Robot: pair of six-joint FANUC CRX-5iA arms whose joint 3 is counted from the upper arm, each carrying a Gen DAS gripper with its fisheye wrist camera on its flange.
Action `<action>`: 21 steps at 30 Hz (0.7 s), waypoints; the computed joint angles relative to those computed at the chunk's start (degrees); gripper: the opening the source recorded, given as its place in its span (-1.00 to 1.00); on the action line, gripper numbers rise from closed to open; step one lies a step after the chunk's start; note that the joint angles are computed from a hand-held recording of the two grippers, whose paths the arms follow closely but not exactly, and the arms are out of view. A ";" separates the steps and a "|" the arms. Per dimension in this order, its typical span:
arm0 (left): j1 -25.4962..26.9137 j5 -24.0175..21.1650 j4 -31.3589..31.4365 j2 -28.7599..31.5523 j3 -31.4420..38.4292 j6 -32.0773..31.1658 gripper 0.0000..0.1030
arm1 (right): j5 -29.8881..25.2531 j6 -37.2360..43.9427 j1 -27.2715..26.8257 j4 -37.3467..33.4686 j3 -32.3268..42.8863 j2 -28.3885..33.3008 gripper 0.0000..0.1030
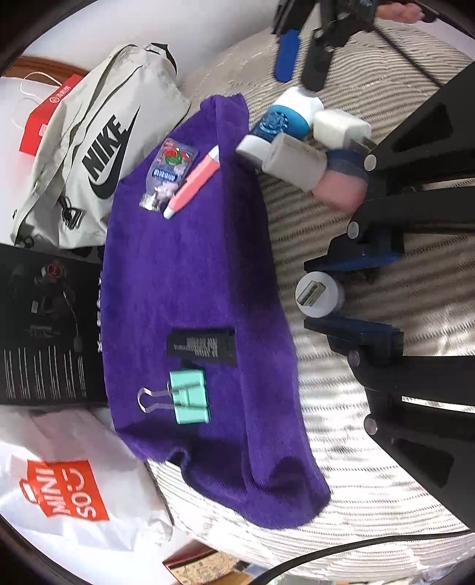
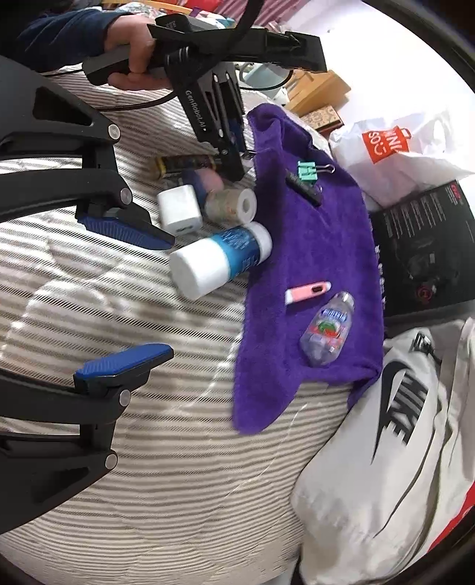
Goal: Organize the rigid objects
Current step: 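Grasp the white USB charger with the left tool while the right grasps the white-and-blue bottle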
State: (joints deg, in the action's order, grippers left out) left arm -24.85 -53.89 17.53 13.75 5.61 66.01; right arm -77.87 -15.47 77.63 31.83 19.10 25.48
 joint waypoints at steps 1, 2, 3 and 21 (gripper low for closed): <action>0.33 -0.06 0.07 -0.13 -0.18 0.08 -0.56 | -0.05 1.06 -0.41 -0.28 0.41 0.26 0.03; 0.63 -0.12 0.18 -0.23 -0.38 0.13 -0.56 | -0.01 2.42 -0.93 -0.58 0.80 0.57 0.03; 0.92 -0.15 0.44 -0.36 -0.67 -0.09 -0.56 | -0.02 3.43 -1.30 -1.03 1.22 0.82 0.03; 2.28 -1.29 2.37 -0.19 -0.83 -1.03 -0.56 | 4.65 17.87 -6.00 -3.97 5.21 4.59 -0.20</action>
